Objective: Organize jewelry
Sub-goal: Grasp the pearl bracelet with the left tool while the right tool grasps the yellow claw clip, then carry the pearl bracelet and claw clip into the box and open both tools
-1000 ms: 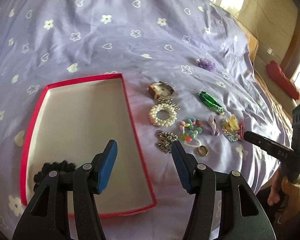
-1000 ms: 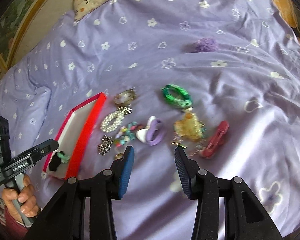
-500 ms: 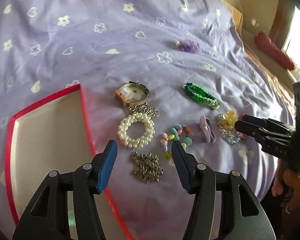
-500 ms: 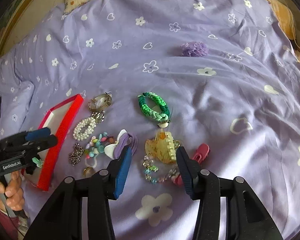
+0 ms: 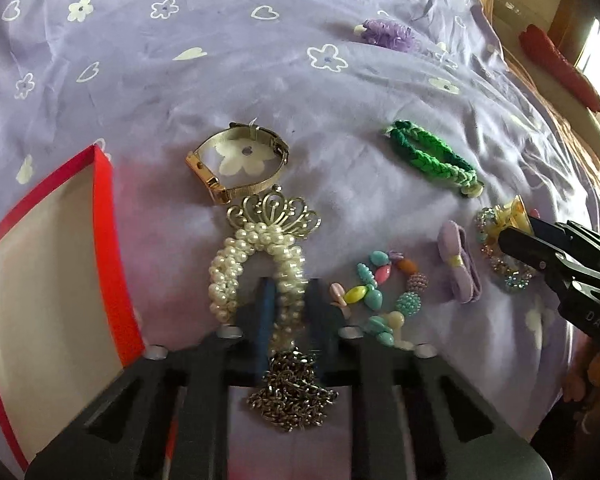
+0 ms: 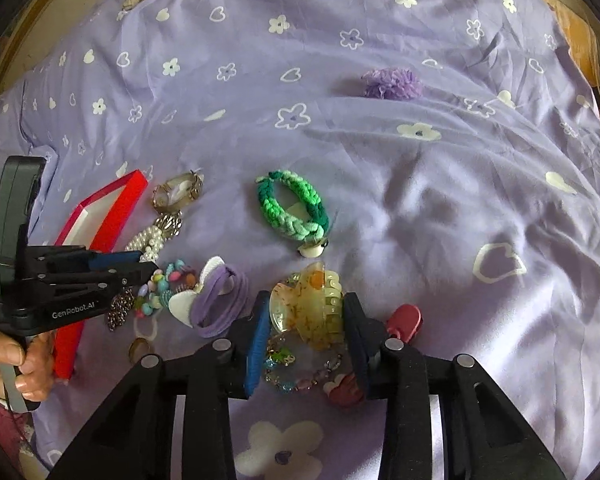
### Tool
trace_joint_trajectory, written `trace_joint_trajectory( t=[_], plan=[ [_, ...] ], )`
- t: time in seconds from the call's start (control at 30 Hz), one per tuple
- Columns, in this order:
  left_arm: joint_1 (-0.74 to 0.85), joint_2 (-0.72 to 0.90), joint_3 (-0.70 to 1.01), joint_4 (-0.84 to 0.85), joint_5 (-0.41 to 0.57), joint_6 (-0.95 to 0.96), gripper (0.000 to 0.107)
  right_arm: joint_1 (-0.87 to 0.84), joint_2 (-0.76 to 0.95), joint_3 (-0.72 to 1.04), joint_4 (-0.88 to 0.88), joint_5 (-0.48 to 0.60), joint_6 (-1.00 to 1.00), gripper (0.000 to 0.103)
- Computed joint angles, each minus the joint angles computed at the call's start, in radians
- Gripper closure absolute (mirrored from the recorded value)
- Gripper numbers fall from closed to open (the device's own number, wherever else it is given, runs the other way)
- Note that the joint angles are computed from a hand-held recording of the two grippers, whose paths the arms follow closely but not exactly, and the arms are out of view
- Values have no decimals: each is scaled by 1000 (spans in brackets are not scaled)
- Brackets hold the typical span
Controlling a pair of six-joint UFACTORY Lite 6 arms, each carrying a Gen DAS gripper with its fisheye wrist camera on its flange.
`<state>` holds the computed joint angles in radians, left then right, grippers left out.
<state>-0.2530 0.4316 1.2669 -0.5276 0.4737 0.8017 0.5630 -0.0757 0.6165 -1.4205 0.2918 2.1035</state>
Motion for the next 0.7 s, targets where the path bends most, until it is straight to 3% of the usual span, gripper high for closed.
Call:
trace_joint_trajectory(
  t=[0.37, 0.7],
  plan=[
    [104, -197, -150, -282, 69, 263, 97, 68, -116, -17, 39, 26, 5, 67],
    [255, -358, -201, -351, 208, 340, 97, 166, -57, 101, 121, 40, -56, 67]
  ],
)
